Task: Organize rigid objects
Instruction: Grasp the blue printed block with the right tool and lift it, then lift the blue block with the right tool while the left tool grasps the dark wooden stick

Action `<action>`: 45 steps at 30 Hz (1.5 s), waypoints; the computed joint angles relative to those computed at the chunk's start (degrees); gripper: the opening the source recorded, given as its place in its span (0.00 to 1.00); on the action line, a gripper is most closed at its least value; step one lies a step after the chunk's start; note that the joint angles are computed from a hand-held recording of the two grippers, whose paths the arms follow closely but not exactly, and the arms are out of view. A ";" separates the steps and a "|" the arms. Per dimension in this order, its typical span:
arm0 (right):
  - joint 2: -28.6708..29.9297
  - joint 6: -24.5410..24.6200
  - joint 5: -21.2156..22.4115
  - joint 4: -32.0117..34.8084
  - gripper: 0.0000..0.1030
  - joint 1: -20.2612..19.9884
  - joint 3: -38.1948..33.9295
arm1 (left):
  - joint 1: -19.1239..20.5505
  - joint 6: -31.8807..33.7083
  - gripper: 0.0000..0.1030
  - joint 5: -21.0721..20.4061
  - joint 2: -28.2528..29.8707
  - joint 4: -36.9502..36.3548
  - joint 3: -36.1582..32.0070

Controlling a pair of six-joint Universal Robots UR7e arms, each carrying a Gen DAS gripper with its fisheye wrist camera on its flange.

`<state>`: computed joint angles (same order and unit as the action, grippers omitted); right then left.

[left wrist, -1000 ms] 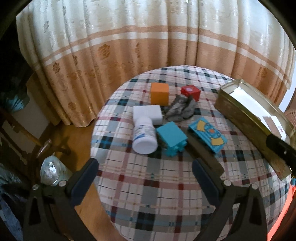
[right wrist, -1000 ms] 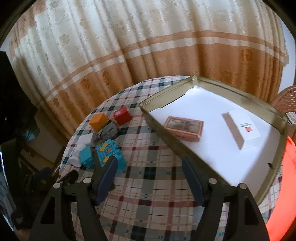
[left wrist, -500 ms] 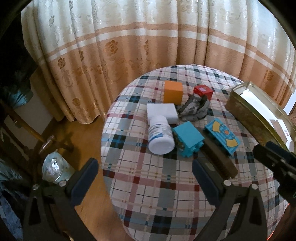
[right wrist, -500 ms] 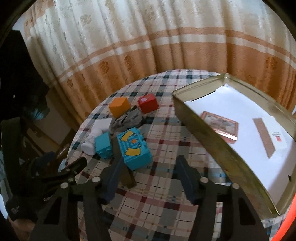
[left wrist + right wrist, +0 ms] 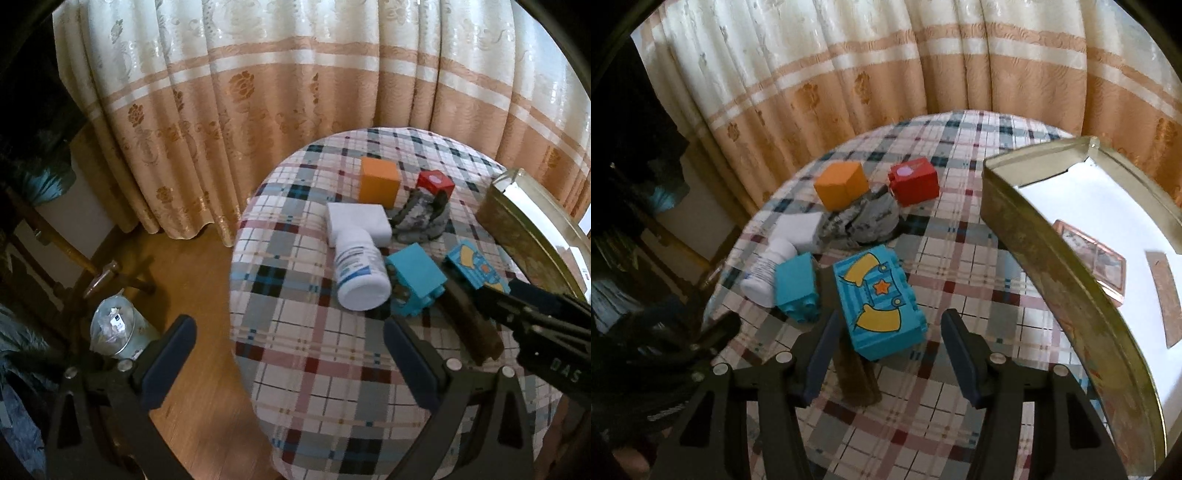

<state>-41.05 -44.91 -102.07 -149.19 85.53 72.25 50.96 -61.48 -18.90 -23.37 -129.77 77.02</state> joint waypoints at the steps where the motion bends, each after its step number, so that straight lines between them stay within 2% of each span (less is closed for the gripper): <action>1: 0.34 0.41 0.03 0.64 0.58 -0.04 -0.54 | 0.09 -0.14 0.99 -0.04 -0.10 0.06 0.10; 8: 2.73 3.52 0.22 3.56 0.58 -0.06 -5.22 | 0.31 1.37 0.99 -0.22 -0.35 -1.63 0.51; 14: 3.55 4.89 -0.32 3.87 0.57 -0.41 -6.32 | 0.44 2.78 0.99 -0.64 0.00 -3.33 0.18; 16: 3.78 4.41 -0.26 3.98 0.50 -0.34 -6.50 | 0.40 3.98 0.99 -0.88 0.38 -4.04 -0.27; 20: 3.31 5.91 1.91 4.85 0.46 -0.78 -6.78 | 0.25 5.03 0.99 -0.58 0.94 -3.99 -1.08; 24: 3.66 3.07 0.61 1.51 0.46 -0.42 -5.99 | 0.14 6.60 0.99 -1.64 1.42 -6.15 -1.51; 29: 3.10 2.40 0.93 2.32 0.45 -0.65 -6.01 | -0.50 8.08 0.99 -1.93 2.52 -6.10 -3.00; 33: -1.12 3.30 5.34 1.85 0.44 -1.40 -3.04 | -0.96 8.13 0.98 -2.58 4.23 -6.04 -5.92; 35: -3.26 4.03 7.25 0.01 0.44 -1.80 -1.25 | -1.24 6.73 0.95 -2.54 5.58 -2.99 -8.60; 37: -4.29 3.83 7.34 -1.09 0.44 -1.96 -0.52 | -1.26 6.50 0.95 -3.62 7.49 -0.35 -12.06; 41: -5.66 4.45 7.65 4.42 0.44 -3.13 -0.80 | -1.15 2.16 0.85 -4.83 10.57 8.36 -18.03; 42: -6.28 4.37 7.65 4.55 0.44 -3.47 -0.07 | -1.20 2.28 0.85 -5.09 11.05 7.32 -18.49; 45: -8.76 2.05 7.16 3.52 0.44 -4.82 3.27 | -1.17 0.14 0.85 -5.39 12.83 10.62 -22.23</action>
<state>-49.81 -42.87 -94.91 -145.67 80.71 75.52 49.80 -61.34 -24.29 -10.54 -119.15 54.78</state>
